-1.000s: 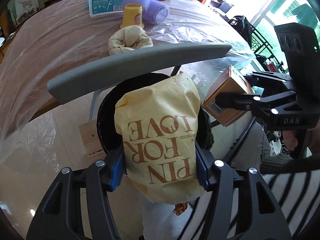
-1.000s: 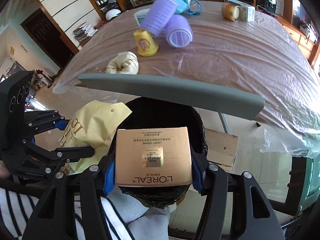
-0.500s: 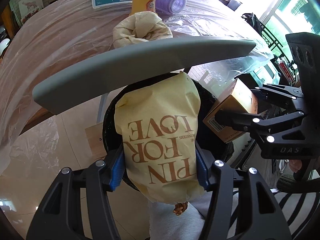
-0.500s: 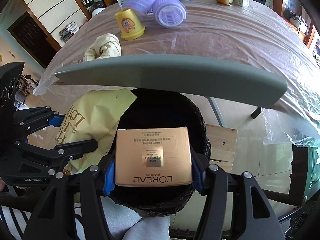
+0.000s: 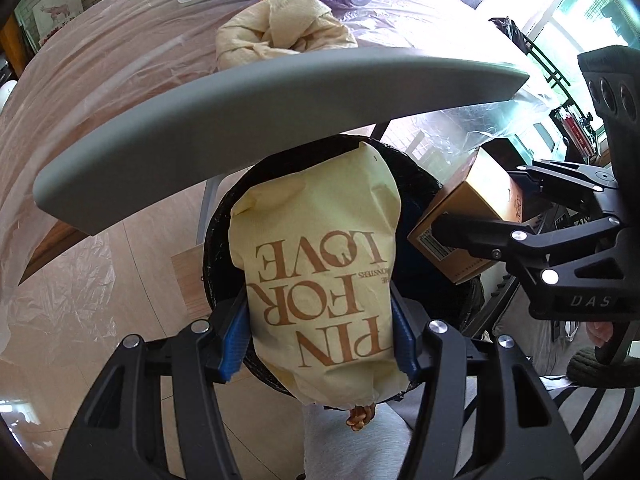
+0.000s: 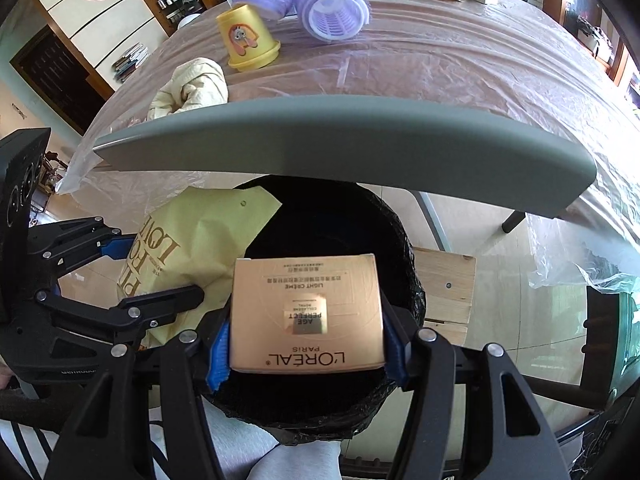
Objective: Collect trash
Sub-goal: 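Carry the yellow bag and L'OREAL box over the black wastebasket with both tools, then open both tools to drop the bag and box into the wastebasket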
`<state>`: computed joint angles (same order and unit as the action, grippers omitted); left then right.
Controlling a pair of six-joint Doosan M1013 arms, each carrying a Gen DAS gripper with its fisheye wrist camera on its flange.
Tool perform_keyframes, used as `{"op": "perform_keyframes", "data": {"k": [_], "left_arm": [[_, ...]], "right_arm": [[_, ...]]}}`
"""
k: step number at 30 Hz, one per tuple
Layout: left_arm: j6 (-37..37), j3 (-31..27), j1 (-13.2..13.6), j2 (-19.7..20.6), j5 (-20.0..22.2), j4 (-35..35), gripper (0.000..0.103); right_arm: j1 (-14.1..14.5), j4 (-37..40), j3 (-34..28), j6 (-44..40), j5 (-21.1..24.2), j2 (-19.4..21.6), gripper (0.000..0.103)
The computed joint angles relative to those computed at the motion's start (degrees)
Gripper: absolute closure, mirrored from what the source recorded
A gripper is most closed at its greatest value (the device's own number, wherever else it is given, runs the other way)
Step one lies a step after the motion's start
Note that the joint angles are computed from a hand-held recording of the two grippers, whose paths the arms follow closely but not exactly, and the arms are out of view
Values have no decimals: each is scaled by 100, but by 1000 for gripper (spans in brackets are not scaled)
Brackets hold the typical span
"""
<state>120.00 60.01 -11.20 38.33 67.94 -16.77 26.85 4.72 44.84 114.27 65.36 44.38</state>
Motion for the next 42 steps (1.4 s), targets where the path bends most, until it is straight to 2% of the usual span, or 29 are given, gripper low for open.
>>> {"op": "perform_keyframes", "data": {"k": [17,42], "left_arm": [[-29,44,-37,32,-36,160,44],[150,-56,-59,97,52,285,44]], "right_arm": [[37,-94,-285,69,250,176,45],[61,-294,-391,207,477,262,45]]}}
